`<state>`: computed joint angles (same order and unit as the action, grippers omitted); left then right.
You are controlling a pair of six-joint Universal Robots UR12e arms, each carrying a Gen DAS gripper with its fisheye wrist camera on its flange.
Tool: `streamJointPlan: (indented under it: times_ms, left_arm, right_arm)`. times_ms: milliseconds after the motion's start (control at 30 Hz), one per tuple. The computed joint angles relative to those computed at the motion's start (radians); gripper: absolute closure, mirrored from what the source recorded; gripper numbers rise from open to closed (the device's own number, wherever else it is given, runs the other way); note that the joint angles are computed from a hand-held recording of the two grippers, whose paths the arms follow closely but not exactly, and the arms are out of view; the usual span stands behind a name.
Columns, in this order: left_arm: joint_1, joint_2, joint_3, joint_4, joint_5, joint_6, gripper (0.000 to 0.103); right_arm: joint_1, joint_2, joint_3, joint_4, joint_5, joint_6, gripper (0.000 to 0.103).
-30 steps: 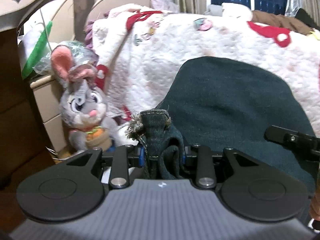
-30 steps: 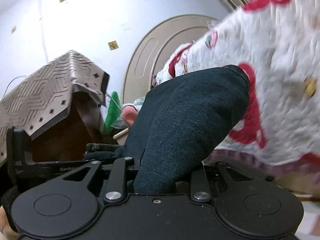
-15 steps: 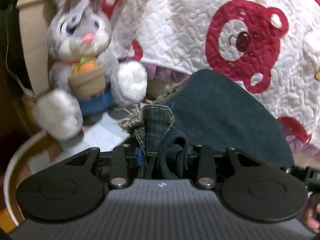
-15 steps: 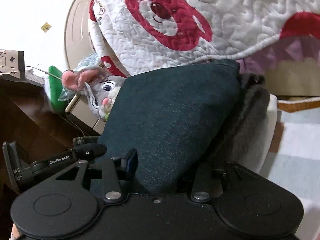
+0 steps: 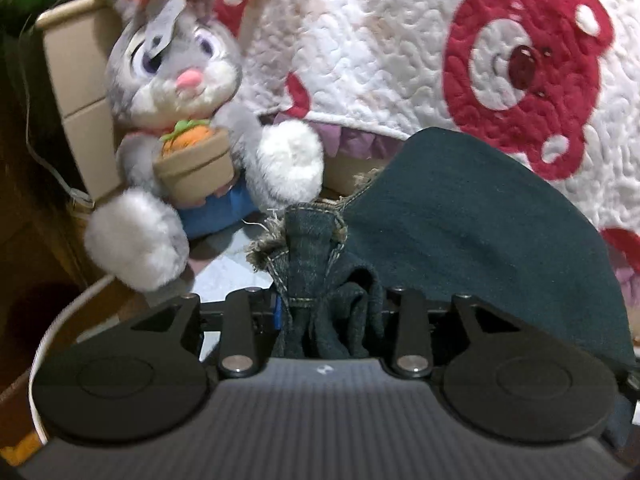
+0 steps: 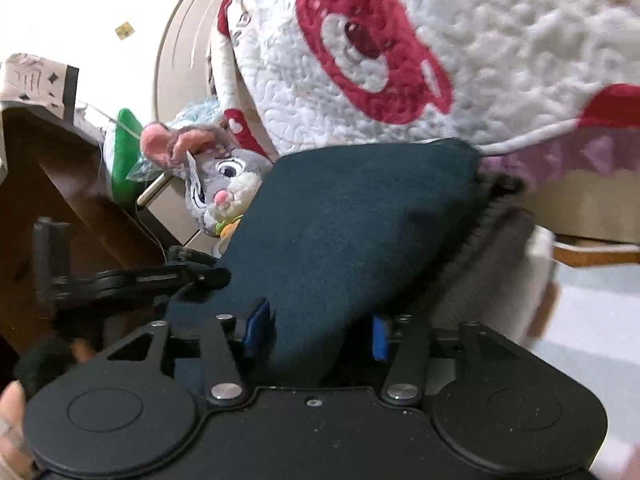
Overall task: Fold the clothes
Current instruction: 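Lift the folded jeans with both grippers and carry them toward the clothes stack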
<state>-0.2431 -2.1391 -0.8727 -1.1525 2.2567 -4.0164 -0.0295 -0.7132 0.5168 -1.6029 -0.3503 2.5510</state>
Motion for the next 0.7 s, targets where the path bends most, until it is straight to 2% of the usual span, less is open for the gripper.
streamJointPlan:
  times_ms: [67, 100, 133, 200, 267, 333, 367, 433, 467, 500, 533, 600, 633, 667, 700]
  left_arm:
    - [0.008, 0.008, -0.002, -0.011, -0.022, -0.003, 0.066]
    - [0.012, 0.013, -0.003, -0.016, -0.034, -0.015, 0.06]
    - [0.016, 0.023, -0.012, -0.005, -0.047, -0.034, 0.059]
    - [0.015, 0.057, -0.068, 0.102, -0.046, -0.072, 0.059]
    - [-0.007, 0.067, -0.09, 0.186, 0.027, -0.059, 0.062]
    - [-0.03, 0.064, -0.089, 0.255, 0.1, -0.005, 0.061]
    - [-0.041, 0.057, -0.083, 0.292, 0.124, 0.054, 0.061]
    - [-0.061, 0.041, -0.07, 0.374, 0.149, 0.185, 0.059]
    - [-0.066, 0.036, -0.065, 0.394, 0.136, 0.238, 0.058]
    - [-0.067, 0.031, -0.058, 0.39, 0.107, 0.282, 0.058]
    - [-0.067, 0.028, -0.051, 0.354, 0.081, 0.293, 0.058]
    - [-0.064, 0.021, -0.038, 0.235, 0.047, 0.251, 0.058]
    - [-0.059, 0.021, -0.037, 0.156, 0.029, 0.198, 0.059]
    - [-0.059, 0.019, -0.042, 0.12, 0.03, 0.174, 0.06]
    - [-0.063, 0.018, -0.054, 0.125, 0.051, 0.178, 0.06]
  right_arm:
    - [-0.016, -0.027, 0.029, 0.071, 0.016, -0.07, 0.045]
    - [-0.021, -0.024, 0.007, 0.147, 0.016, -0.12, 0.045]
    - [-0.022, -0.019, -0.01, 0.186, 0.01, -0.138, 0.045]
    - [-0.022, -0.026, -0.001, 0.172, -0.002, -0.119, 0.045]
    - [-0.022, -0.033, 0.01, 0.155, -0.013, -0.098, 0.045]
    - [-0.018, -0.049, 0.043, 0.137, -0.003, -0.105, 0.045]
    - [-0.016, -0.062, 0.071, 0.122, 0.005, -0.113, 0.045]
    - [-0.013, -0.095, 0.142, 0.055, 0.007, -0.112, 0.044]
    - [-0.011, -0.109, 0.173, 0.014, 0.008, -0.113, 0.044]
    - [-0.01, -0.12, 0.2, -0.026, 0.009, -0.109, 0.044]
    - [-0.009, -0.126, 0.219, -0.067, 0.011, -0.092, 0.045]
    - [-0.008, -0.13, 0.236, -0.109, 0.008, -0.063, 0.045]
    - [-0.009, -0.126, 0.222, -0.085, 0.002, -0.079, 0.045]
    - [-0.01, -0.12, 0.198, -0.04, -0.008, -0.127, 0.044]
    - [-0.011, -0.113, 0.176, -0.003, -0.018, -0.169, 0.044]
